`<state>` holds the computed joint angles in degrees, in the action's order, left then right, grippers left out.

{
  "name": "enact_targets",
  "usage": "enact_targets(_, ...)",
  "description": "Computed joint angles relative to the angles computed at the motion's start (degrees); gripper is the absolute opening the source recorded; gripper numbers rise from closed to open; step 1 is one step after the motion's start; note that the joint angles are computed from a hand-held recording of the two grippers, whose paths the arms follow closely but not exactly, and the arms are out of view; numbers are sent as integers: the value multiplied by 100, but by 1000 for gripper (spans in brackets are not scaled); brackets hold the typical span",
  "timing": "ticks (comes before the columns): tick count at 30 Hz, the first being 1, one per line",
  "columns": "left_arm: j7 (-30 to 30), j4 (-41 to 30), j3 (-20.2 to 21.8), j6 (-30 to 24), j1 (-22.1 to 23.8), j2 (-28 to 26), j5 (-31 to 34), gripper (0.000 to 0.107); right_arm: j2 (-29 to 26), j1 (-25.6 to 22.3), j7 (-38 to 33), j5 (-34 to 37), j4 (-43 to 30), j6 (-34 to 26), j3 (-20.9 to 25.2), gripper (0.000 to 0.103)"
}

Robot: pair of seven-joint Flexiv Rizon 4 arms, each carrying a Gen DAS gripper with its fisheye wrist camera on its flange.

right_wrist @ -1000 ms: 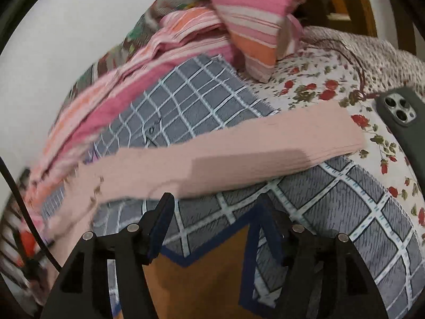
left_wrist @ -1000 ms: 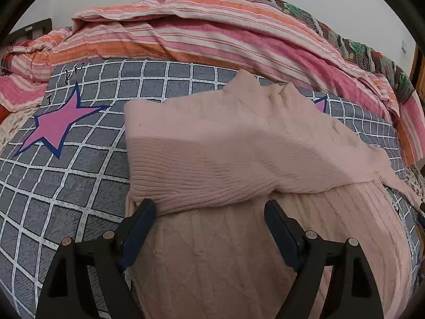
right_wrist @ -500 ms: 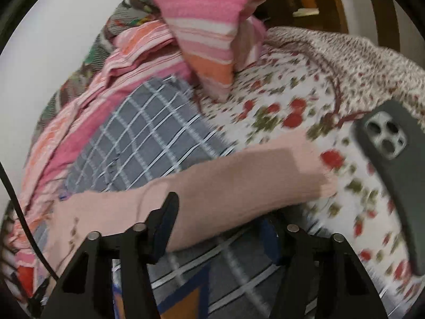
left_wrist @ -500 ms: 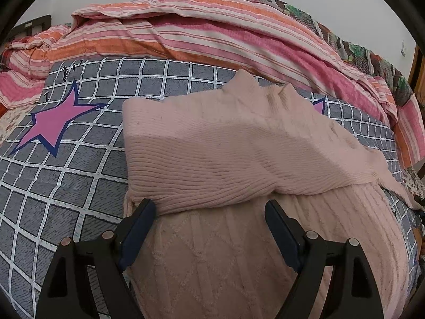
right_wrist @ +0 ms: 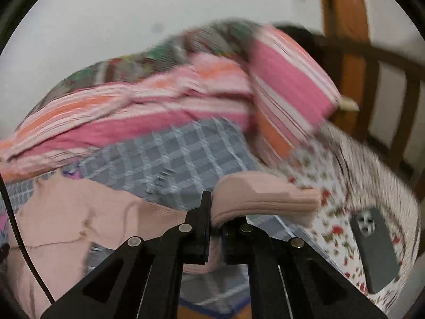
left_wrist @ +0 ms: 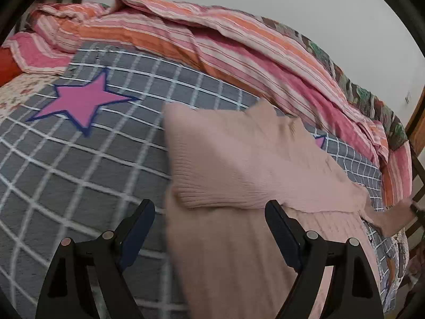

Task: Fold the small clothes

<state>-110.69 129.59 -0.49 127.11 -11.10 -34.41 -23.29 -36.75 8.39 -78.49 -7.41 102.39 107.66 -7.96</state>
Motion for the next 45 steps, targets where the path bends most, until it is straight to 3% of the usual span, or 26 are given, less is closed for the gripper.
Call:
enact_targets(2,-156,221,12,259,79,75,87,84,205,683,-178,133,202,120,-394,6)
enact_targets(7,-159,755,288,866,-107,248,-420,84,413,1869,-523,329,230,112,-710,6)
enact_targets(11,-440,1053,192,995,326,355,-125,84,217,2560,-704,207,-158,-25,-541,6)
enact_targets(14,-595,1187,191,1092,525,361,81,84,-27,2725,-725,-50,-475,-168,-167,6)
enact_targets(17,-626,1255,209,1111,641,345,209,84,-418,2418,-681,-720,-790,-381,714,6)
enact_targets(21,-703,1216,154,1071,814,309,490,84,-807,2603,-698,-930,-977,-728,828,6)
enact_targets(23,-632,1186,180,1070,731,309,422,84,-968,2288,-725,-1161,-1127,-1053,1302,8)
enact_targets(24,-600,1164,184,1079,702,304,406,84,-1049,1958,-822,-1289,-1240,-1367,1767,15)
enact_targets(27,-415,1047,187,996,554,284,269,84,-1248,1259,-1181,-1267,-1491,-2174,2834,55)
enact_targets(30,-153,901,196,847,368,263,76,84,-1153,825,-1608,-956,-1289,-2000,3269,60)
enact_targets(34,158,661,179,703,204,200,-67,84,-964,-116,-2026,-603,-803,-1418,3965,67)
enact_targets(35,168,604,146,682,220,181,-36,84,-877,-232,-1841,-739,-620,-1152,3850,67)
enact_targets(37,138,448,34,548,334,148,131,84,-688,-123,-1258,-1066,-337,-620,3184,67)
enact_targets(40,276,206,54,319,231,80,42,83,-445,689,-1508,124,-302,-433,1784,67)
enact_targets(42,470,65,151,172,47,34,-195,83,-516,916,-873,-51,-320,-459,1116,67)
enact_targets(44,615,-61,197,47,-49,-10,-350,83,-638,755,-922,314,-694,-1085,1194,60)
enact_targets(45,616,-85,189,49,-45,-24,-364,83,-715,499,-1114,571,-967,-1536,1512,55)
